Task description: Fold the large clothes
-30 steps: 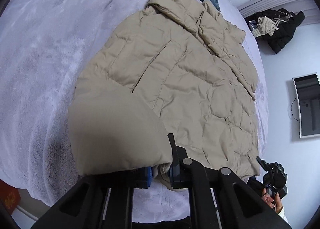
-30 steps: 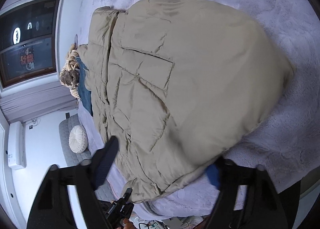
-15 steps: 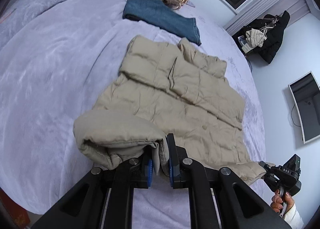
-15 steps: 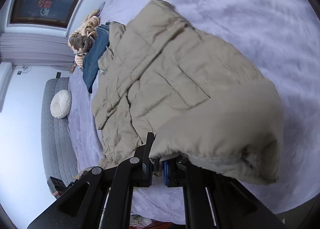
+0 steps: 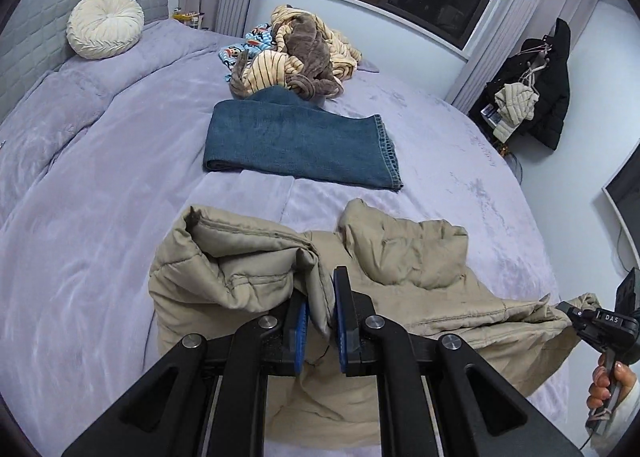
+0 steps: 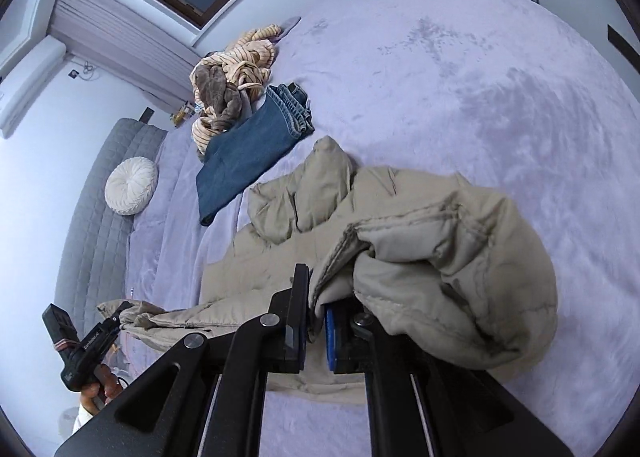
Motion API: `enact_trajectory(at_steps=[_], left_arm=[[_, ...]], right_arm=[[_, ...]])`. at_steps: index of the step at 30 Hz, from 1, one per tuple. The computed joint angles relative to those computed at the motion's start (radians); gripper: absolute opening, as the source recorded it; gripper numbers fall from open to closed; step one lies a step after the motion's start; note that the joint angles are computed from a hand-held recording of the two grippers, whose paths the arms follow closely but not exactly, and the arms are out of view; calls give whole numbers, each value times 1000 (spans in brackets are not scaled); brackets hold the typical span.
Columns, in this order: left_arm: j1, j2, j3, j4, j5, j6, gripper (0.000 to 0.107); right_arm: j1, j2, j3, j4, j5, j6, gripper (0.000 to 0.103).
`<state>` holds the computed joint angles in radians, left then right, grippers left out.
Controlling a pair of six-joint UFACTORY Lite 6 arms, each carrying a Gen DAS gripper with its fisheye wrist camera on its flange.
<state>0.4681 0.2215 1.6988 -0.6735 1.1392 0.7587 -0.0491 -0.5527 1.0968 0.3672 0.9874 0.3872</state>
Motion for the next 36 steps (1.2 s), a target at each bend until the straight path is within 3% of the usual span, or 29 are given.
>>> enact_trajectory(at_steps=[6,11,15,19,20,21,22,23,24,26,27,28,30,33,36], left_arm=[[-219,303,122,165,-257,-170,13],[-321,545,234,298,-389,-273,13],[-361,685,335,365,-422,-343,14],[-357,701,397,384,-374,-369,15],[-349,662,363,372,-384,-342,19],[-336,599,299,343,-405,-293,34],[-320,538,234,303,-431,-236,65],[-305,454,135,253,-490,-173,81],[-291,376,51,216,-547,-120,88],[-271,313,1,150,-536,-24,88],[-258,313,13,119,-476,5,87],[-250,309,13,74,-423,39,79],[-262,317,6,4,-313,118,57],[-358,290,-112,14,-376,156,46],[-435,343,-159,48,-508,93,46]], right_arm=[[-40,358,43,41,-225,-110,8],[-74,565,33,127,-388,-207,8],[-84,713,48,207,-477,-288,8],[-103,772,78,274,-489,-322,11],[-109,766,86,271,-470,-313,17],[-117,750,93,272,-444,-313,30],[-120,727,91,274,-429,-319,42],[-122,697,88,274,-417,-327,68],[-112,653,84,234,-410,-300,77],[-80,576,75,145,-400,-242,77],[-62,545,70,125,-387,-232,75],[-39,525,66,105,-379,-214,70],[17,514,54,91,-373,-214,14],[123,589,55,88,-406,-247,12],[202,713,79,16,-484,-202,9]])
